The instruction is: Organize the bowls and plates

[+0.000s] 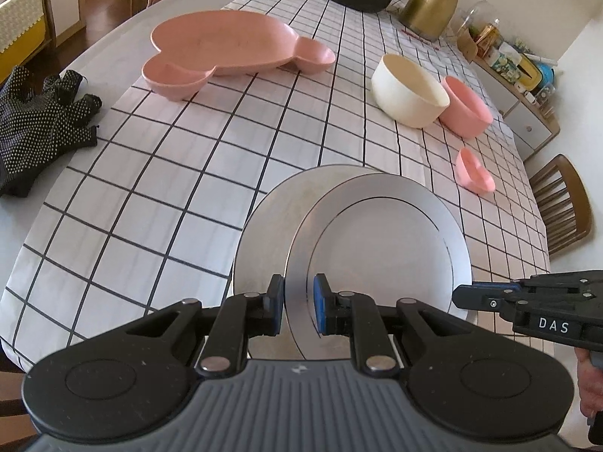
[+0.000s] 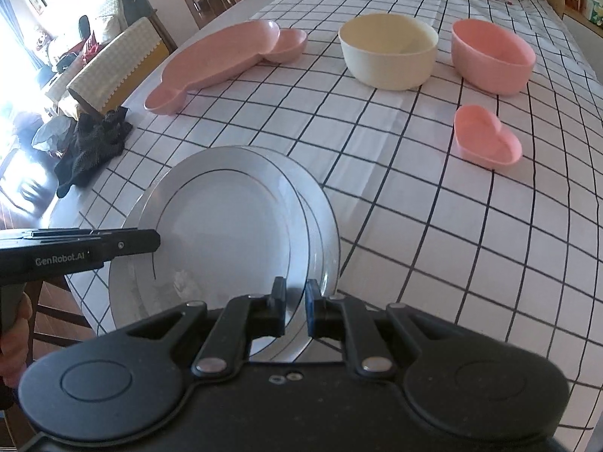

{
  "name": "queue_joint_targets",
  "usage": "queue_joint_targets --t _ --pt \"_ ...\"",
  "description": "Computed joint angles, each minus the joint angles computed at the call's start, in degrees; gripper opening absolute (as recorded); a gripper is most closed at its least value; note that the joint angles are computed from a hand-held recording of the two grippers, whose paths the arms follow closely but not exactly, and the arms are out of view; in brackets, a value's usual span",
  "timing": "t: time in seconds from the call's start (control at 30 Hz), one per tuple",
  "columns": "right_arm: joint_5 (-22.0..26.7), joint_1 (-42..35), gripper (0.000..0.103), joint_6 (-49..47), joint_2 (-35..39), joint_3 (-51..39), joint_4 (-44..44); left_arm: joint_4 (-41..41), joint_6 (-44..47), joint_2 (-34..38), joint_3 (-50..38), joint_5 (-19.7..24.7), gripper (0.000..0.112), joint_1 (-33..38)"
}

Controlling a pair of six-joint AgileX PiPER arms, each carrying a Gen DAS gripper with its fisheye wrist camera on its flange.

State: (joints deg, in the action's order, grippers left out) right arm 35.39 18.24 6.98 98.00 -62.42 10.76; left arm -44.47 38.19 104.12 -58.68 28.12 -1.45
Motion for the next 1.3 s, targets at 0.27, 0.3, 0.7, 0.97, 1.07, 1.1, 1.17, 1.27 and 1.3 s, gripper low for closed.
queue_joint_targets --t 0.27,0.3,0.7,0.97,1.07,1.1,1.17,1.27,1.3 --pt "-0.13 -0.10 0.009 0.26 0.83 -0.04 0.54 0.83 -0.35 0.54 -0.41 0.56 0.016 0.21" --pt "-0.07 -0.15 0.009 0.28 0.99 -0.16 0.71 0.87 -0.42 0.62 -0.39 0.50 0.016 0.25" --pt "-0.11 -0.17 0.009 1.37 1.53 -0.36 1.41 3.06 -3.14 1.30 -1.07 0.28 0.016 -0.18" --pt "0.82 0.01 0.010 5.24 2.13 -1.24 0.57 5.90 -6.85 2.18 -2.99 1.59 0.016 -0.39" --pt "0.77 -0.35 0.010 4.76 2.26 -1.15 1.52 6.02 -6.72 2.28 -3.26 2.02 0.016 -0.21" --pt "0.73 -0.38 0.010 4.94 2.28 -1.18 1.53 5.84 -6.40 2.32 -3.32 2.15 0.016 -0.11" --pt "0.65 -0.53 0.010 4.95 2.30 -1.14 1.99 5.32 -5.81 2.46 -3.46 2.59 0.016 0.17" --pt "0.57 -0.83 0.010 4.72 2.33 -1.03 2.80 4.67 -5.13 2.70 -3.73 3.19 0.016 0.59" --pt "0.72 -0.92 0.010 4.66 2.40 -1.13 2.99 4.54 -5.06 2.71 -3.77 3.34 0.016 0.68"
